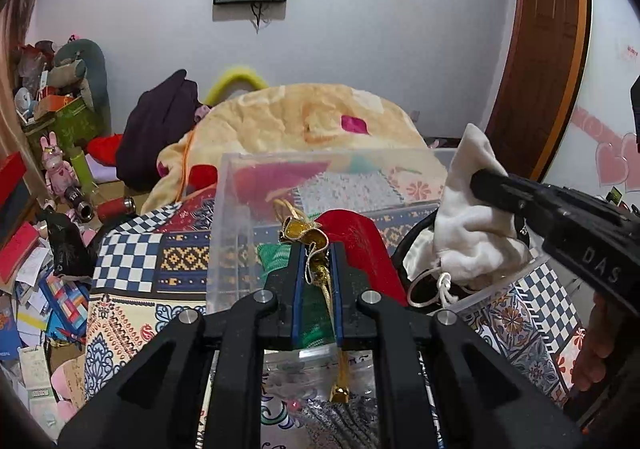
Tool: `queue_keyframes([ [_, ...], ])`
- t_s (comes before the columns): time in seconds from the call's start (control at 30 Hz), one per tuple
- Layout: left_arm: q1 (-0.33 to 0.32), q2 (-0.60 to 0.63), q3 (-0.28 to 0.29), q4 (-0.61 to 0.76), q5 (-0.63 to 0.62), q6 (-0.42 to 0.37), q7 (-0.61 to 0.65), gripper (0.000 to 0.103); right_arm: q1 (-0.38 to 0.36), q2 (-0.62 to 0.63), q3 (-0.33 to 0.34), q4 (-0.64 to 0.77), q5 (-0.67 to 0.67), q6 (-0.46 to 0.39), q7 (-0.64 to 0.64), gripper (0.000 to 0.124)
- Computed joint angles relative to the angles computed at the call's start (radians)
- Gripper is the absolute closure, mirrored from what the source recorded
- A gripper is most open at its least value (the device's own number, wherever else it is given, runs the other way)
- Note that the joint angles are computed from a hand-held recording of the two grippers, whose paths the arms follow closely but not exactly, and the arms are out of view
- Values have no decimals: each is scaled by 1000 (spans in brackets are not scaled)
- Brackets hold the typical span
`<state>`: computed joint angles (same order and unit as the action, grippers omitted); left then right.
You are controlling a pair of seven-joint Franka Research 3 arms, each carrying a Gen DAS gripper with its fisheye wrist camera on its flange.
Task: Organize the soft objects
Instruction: 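Release the tassel into the box with the left tool while the right tool drops the sock in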
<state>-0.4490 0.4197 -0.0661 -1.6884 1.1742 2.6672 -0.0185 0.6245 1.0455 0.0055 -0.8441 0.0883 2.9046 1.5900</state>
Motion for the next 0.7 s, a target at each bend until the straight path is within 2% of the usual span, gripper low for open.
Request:
queue_keyframes([
  [0.17, 11, -5, -3, -10, -26, 23, 17, 89, 9, 28, -31, 52, -21, -62, 29, 114],
  [0.23, 5, -17, -1, -19, -19, 17, 12, 83, 15, 42, -47, 83, -36, -94, 54, 107],
  [0.3, 1, -30, 0, -29, -1, 14, -3, 69, 24, 31, -70, 63, -54, -88, 90, 87],
  [0.4, -9, -58, 1, -48, 58, 2, -54, 58, 44, -30, -113, -46, -86, -18, 152, 72],
  [0.53, 1, -103, -19, -84, 113, -2, -100, 52, 62, -113, -146, -175, -118, 46, 182, 65],
  [0.7, 7, -175, -54, -146, 211, -41, -191, 33, 59, -228, -129, -357, -112, 172, 156, 60],
])
